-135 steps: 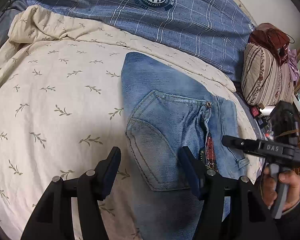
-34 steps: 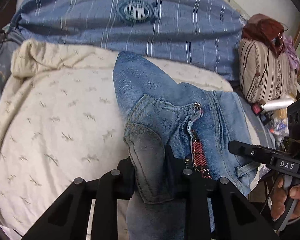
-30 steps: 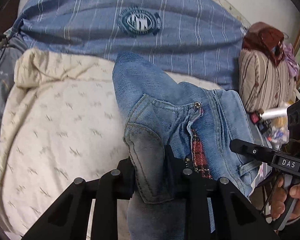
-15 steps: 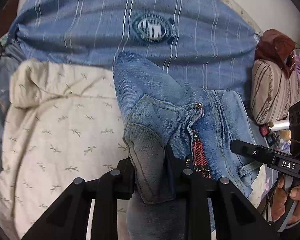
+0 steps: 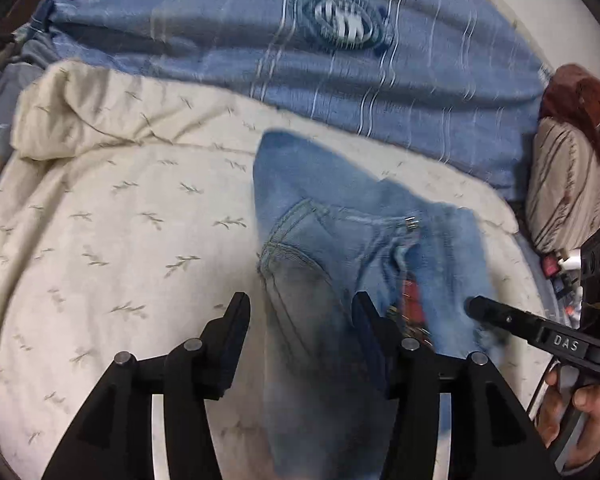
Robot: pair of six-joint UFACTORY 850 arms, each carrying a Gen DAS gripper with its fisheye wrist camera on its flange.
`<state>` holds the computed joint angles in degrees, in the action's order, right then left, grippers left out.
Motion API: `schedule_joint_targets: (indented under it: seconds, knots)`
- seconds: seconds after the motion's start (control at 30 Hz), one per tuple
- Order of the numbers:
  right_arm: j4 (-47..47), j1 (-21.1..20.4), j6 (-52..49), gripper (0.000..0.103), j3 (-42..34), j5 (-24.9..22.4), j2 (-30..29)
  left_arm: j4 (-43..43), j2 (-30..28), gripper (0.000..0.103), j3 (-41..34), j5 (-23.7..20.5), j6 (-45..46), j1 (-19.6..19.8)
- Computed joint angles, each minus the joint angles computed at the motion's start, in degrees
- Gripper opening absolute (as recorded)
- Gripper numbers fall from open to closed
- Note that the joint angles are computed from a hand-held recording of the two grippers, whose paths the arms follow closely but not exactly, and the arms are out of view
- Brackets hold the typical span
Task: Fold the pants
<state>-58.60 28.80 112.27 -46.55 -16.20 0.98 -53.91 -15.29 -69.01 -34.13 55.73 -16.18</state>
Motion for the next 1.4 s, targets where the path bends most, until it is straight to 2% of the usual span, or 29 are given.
schedule_joint_targets:
  seconds: [0.07,0.1,0.13,0.17,0.2,0.23,0.27,0.33,0.37,0.4,0.43,0.5,0.63,0.7,0.8,0.87,1.03,1.13,1.33,1.4]
  knots:
    - [-2.63,2.68,1.33,0.038,-0.14,-5.17,1.72,-5.73,3.79,0.065,3.62,1.49,5.93,1.25]
    - [-5.31,4.53,3.15,0.042,-0.05,-7.99,2.47,-8.17,6.11,0.069,6.02,3.31,8.63,1.52]
    - [-7.25,6.34,4.43,0.047,-0.01,-10.53,2.9,-9.43,7.1,0.069,7.13,3.49,10.44,1.77]
    - [-9.37,8.2,6.0,0.057,0.03,-12.85,3.01,-10.67,8.1,0.069,8.49,4.12,12.31,1.72]
    - [-10.42,9.34,6.78,0.062,-0.1,-14.38,2.76,-10.72,8.62,0.069,9.54,5.72,12.66,1.26]
    - [-10.6,10.73,6.56,0.063,-0.54,-16.44,1.66,-9.53,8.78,0.07,10.19,7.1,11.77,0.67]
    - [-9.41,11.08,4.86,0.064,-1.02,-16.65,0.46,-6.06,8.37,0.071,10.62,8.44,9.0,-0.25]
    - [-2.95,10.07,-1.59,0.072,-2.1,-14.99,-3.63,1.04,6.33,0.082,10.88,11.24,2.18,-2.17]
    - [-1.65,9.15,-2.36,0.08,-1.87,-12.78,-5.35,0.99,6.17,0.085,11.36,12.89,1.18,-2.57]
    - [-2.47,8.82,-0.73,0.083,-1.35,-11.92,-5.28,-0.6,6.53,0.088,11.78,13.76,1.96,-2.44]
    - [-4.89,8.57,3.14,0.083,-0.36,-10.91,-4.33,0.2,6.71,0.088,11.68,13.66,1.01,-2.35]
    - [-4.16,8.67,3.82,0.084,0.13,-11.24,-2.59,3.2,8.13,0.088,11.52,12.77,-1.55,-1.95]
    - [-8.6,14.0,6.91,0.084,1.75,-21.94,3.13,-0.94,13.88,0.091,14.56,14.0,3.89,-1.15]
    - [-10.35,16.93,9.98,0.094,3.2,-25.96,5.55,-2.69,17.21,0.096,16.94,15.41,6.23,-1.02]
    - [-10.23,21.94,10.64,0.102,3.77,-33.46,6.24,-2.53,20.74,0.097,19.78,17.85,7.64,-1.33]
    - [-9.34,24.35,11.25,0.102,4.34,-36.32,6.21,-0.76,22.29,0.097,21.18,18.85,6.75,-1.48]
    - [-6.55,27.03,10.3,0.102,4.26,-37.25,5.32,1.13,25.33,0.097,23.66,18.14,5.24,-1.6]
    - [-5.34,28.94,9.27,0.102,3.99,-39.66,4.73,1.88,26.9,0.097,24.57,17.86,4.37,-1.74]
    - [-5.34,29.55,7.8,0.102,2.87,-41.24,3.92,6.27,28.2,0.098,24.77,17.97,-0.98,-2.4]
    - [-5.64,29.49,8.0,0.102,2.82,-41.24,3.75,4.85,28.34,0.1,24.86,17.33,0.58,-2.33]
